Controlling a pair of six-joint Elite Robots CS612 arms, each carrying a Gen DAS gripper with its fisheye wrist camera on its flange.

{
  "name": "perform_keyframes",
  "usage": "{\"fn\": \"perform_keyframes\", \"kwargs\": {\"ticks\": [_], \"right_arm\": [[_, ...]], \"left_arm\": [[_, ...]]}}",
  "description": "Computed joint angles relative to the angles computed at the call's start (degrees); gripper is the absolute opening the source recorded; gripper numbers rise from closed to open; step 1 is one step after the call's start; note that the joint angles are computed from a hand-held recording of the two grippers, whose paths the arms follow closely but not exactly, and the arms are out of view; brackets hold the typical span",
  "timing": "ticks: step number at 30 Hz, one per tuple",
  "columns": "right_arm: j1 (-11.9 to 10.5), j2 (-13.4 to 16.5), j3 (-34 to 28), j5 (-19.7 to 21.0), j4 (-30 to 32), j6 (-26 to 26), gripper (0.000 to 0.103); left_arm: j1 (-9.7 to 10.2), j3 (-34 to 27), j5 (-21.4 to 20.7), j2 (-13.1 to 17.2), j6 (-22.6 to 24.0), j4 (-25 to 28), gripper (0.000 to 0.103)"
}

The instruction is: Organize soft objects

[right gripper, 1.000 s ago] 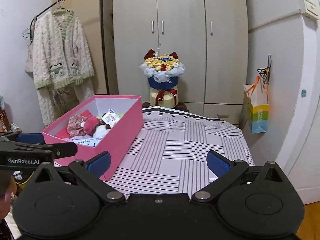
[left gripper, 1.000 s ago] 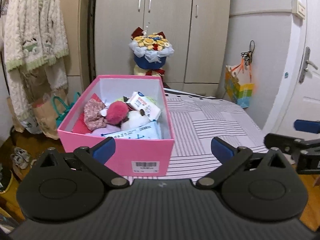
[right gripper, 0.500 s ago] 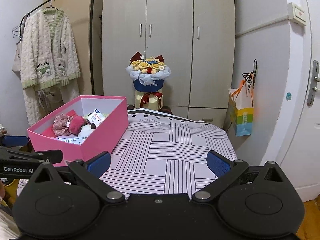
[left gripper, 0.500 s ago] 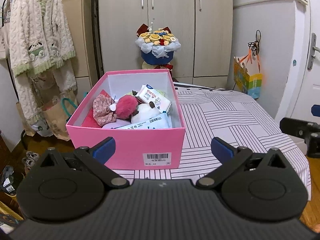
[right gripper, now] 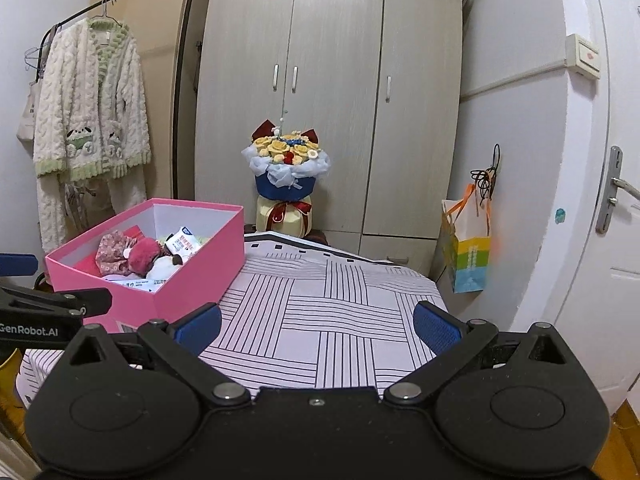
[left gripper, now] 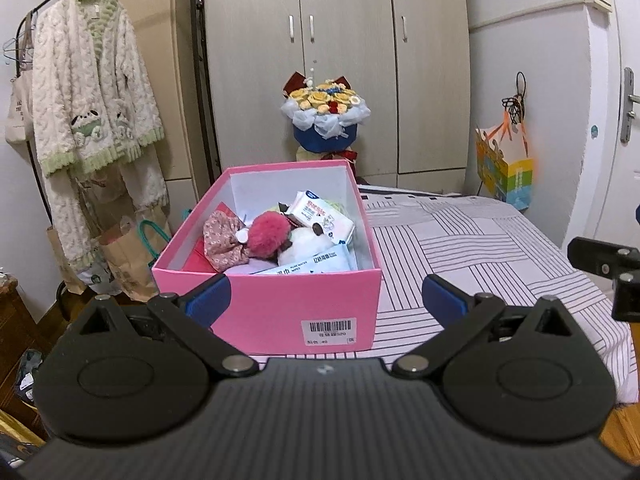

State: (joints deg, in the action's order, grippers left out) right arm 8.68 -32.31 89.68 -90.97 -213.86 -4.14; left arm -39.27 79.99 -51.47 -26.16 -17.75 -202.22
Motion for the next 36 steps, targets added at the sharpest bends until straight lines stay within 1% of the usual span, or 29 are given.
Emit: {"fn": "perform_keyframes", "kwargs": {"ticks": [3, 5, 6, 10, 15, 19, 26, 29, 36], "right_arm": [[-0.4, -0.5, 0.7, 2.3, 1.3, 1.6, 0.103], [-0.6, -0.8, 1.1, 3.9, 1.9, 1.6, 0.103], [-0.5, -0.8, 1.2, 3.9, 1.7, 1.4, 0.103], [-0.1, -0.6, 1.2, 2.3, 0.6, 0.8, 0.103], [0.1, -0.3, 0.8, -0.7, -0.3, 1.6, 0.103], [0.1, -0.2, 0.6, -2.2, -0.2, 2.6, 0.103], [-0.1, -0.1, 0.4, -2.5, 0.0, 3.4, 0.103], [-0.1, 0.0, 0.4, -2.5, 0.0, 3.4, 0.103], [-0.2, 0.0, 0.1, -2.5, 0.8, 3.2, 0.103]], "left_arm": [[-0.22, 0.0, 1.2, 0.1, -1.1, -0.1, 0.103], [-0.21, 0.1, 1.0, 0.0, -1.6, -0.1, 0.103], [-0.13, 0.0, 0.7, 0.0, -1.8, 0.1, 0.103], [-0.03, 0.3, -0.1, -0.2, -2.2, 0.0, 0.103], [0.00, 0.5, 0.0, -0.5, -3.4, 0.9, 0.103], [-0.09, 0.4, 0.6, -0.4, -2.4, 0.3, 0.103], [-0.27, 0.3, 1.9, -0.2, -1.2, -0.2, 0.103], [-0.13, 0.4, 1.1, -0.3, -1.3, -0.3, 0.103], [-0.18, 0.4, 1.3, -0.3, -1.4, 0.0, 0.103]]}}
